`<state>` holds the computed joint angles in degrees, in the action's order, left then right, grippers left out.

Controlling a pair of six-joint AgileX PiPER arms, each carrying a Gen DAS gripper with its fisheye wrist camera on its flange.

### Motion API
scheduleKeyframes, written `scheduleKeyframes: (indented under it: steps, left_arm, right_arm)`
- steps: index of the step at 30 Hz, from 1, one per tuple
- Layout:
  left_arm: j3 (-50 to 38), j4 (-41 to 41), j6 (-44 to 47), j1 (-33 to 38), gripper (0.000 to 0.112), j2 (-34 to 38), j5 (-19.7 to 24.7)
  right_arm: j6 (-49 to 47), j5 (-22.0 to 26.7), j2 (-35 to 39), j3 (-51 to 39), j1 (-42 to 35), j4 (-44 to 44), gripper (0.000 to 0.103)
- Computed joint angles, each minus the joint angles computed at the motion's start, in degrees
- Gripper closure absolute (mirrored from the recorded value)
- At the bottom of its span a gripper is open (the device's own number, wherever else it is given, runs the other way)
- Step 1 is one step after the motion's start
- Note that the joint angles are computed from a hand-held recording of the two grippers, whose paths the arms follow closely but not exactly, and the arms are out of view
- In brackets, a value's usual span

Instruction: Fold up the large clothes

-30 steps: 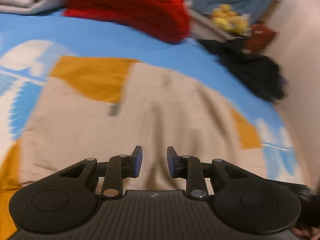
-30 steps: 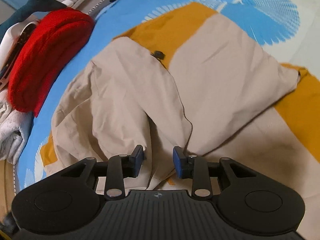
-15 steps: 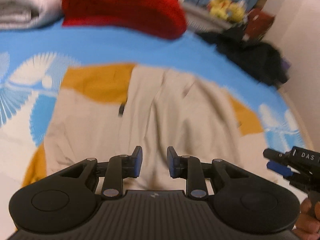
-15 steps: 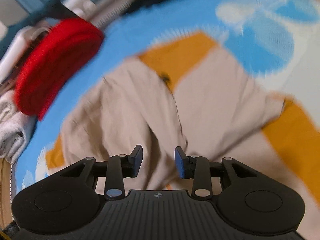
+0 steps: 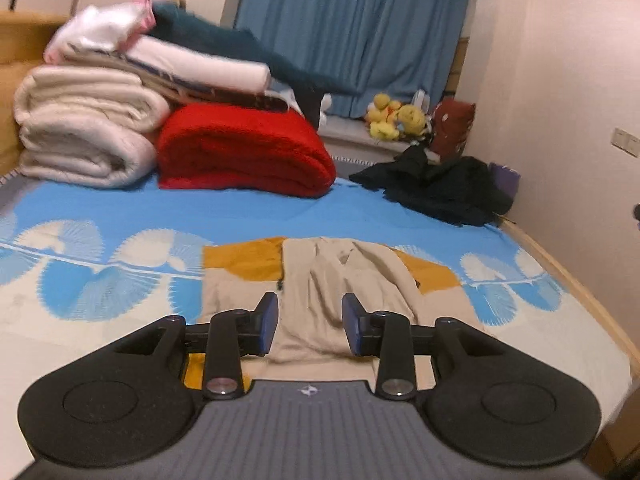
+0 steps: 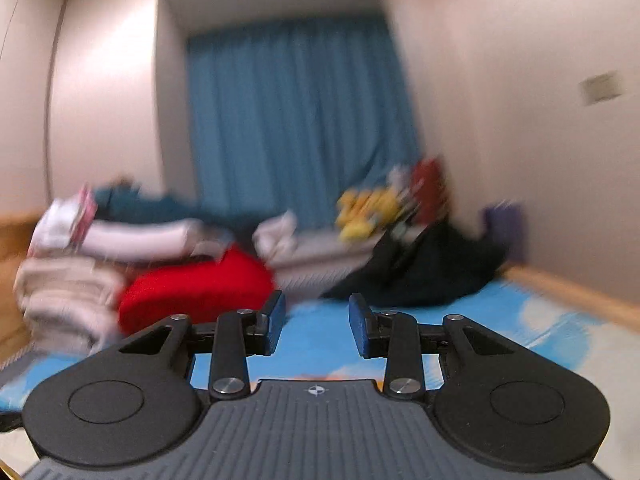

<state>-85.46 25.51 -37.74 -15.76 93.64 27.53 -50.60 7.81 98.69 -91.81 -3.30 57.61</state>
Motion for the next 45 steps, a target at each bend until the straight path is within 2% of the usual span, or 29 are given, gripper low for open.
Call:
scheduleKeyframes:
  steps: [3, 5, 6, 7, 8, 10, 11, 13, 14, 16, 18, 20, 22, 24, 27, 33, 35, 39, 45]
  left_arm:
    - [16.69, 13.46, -11.65, -2.89, 0.074, -13.41, -1.98]
    - [25.74, 22.85, -20.8, -5.06, 0.074, -20.17, -1.75]
    - [29.18, 24.99, -23.39, -6.16, 0.079, -23.02, 0.0]
    - [31.16, 24.83, -26.11, -6.87, 0.085, -24.89, 2.3]
    - [32.64, 22.38, -27.15, -6.54, 0.092, -26.79, 2.31]
    - [36.86, 23.3, -32.19, -6.13, 0.092, -30.62, 0.13]
    - [37.05, 23.33, -33.68, -7.1, 0.092, -31.12, 2.15]
    - [36.25, 19.39, -31.5, -7.39, 0.092, -31.75, 4.81]
    - [35.94, 16.89, -29.03, -6.85, 0.092, -31.95, 4.77]
    - [36.54, 16.48, -27.33, -6.61, 0.092, -32.09, 4.17]
    - [38.74, 16.26, -26.82, -5.59, 0.092, -31.34, 2.26]
    - [41.32, 8.39, -21.55, -1.11, 0.092, -29.74, -2.32]
    - [39.22, -2.49, -13.14, 2.36, 0.092, -25.08, -1.93]
    - [38.86, -6.9, -8.72, 4.63, 0.092, -22.33, -3.47]
    - [37.44, -13.19, -3.34, 7.4, 0.092, -18.97, -2.37]
    - [35.4, -20.32, 1.34, 11.77, 0.087, -13.75, 0.08]
    - [34.45, -19.34, -0.06, 11.52, 0.082, -11.45, 1.19]
    - [32.67, -18.05, -1.25, 11.79, 0.082, -6.54, 3.15]
    - [31.74, -17.9, -2.29, 13.63, 0.077, -2.48, 4.71]
  right_arm:
    - [-17.19, -0.03, -12.8, 13.67, -6.02, 14.5, 0.069]
    - [-28.1, 3.02, -19.12, 21.33, -11.87, 23.26, 0.069]
    - [-31.0, 4.81, -21.0, 24.02, -14.55, 25.59, 0.069]
    - [-31.6, 6.98, -22.82, 26.54, -17.59, 26.01, 0.069]
    - [-32.59, 9.22, -24.48, 29.06, -20.53, 26.73, 0.069]
    - [-37.01, 12.69, -26.73, 33.8, -25.04, 30.22, 0.069]
    - [-40.95, 14.2, -27.69, 36.55, -26.92, 33.77, 0.069]
    - [-45.64, 17.46, -28.88, 41.25, -30.2, 37.88, 0.072]
    - [-45.97, 18.57, -28.92, 42.49, -30.99, 37.6, 0.073]
    - [-45.97, 17.88, -27.35, 42.27, -30.0, 35.84, 0.073]
    - [-40.69, 19.5, -25.71, 40.69, -30.51, 30.27, 0.073]
    - [-31.26, 21.52, -23.39, 38.84, -30.71, 19.62, 0.073]
    - [-19.81, 21.74, -19.33, 36.18, -29.53, 8.96, 0.073]
    - [-9.38, 22.77, -15.06, 32.8, -28.34, 0.34, 0.073]
    - [3.84, 20.11, -10.84, 30.9, -25.05, -11.68, 0.073]
    - [18.28, 23.59, -3.77, 26.28, -23.49, -23.23, 0.072]
    - [22.09, 24.04, -1.32, 24.87, -22.71, -26.58, 0.072]
    - [29.3, 24.57, 2.65, 22.71, -21.42, -34.58, 0.072]
    - [32.89, 27.22, 6.37, 20.25, -20.78, -38.16, 0.069]
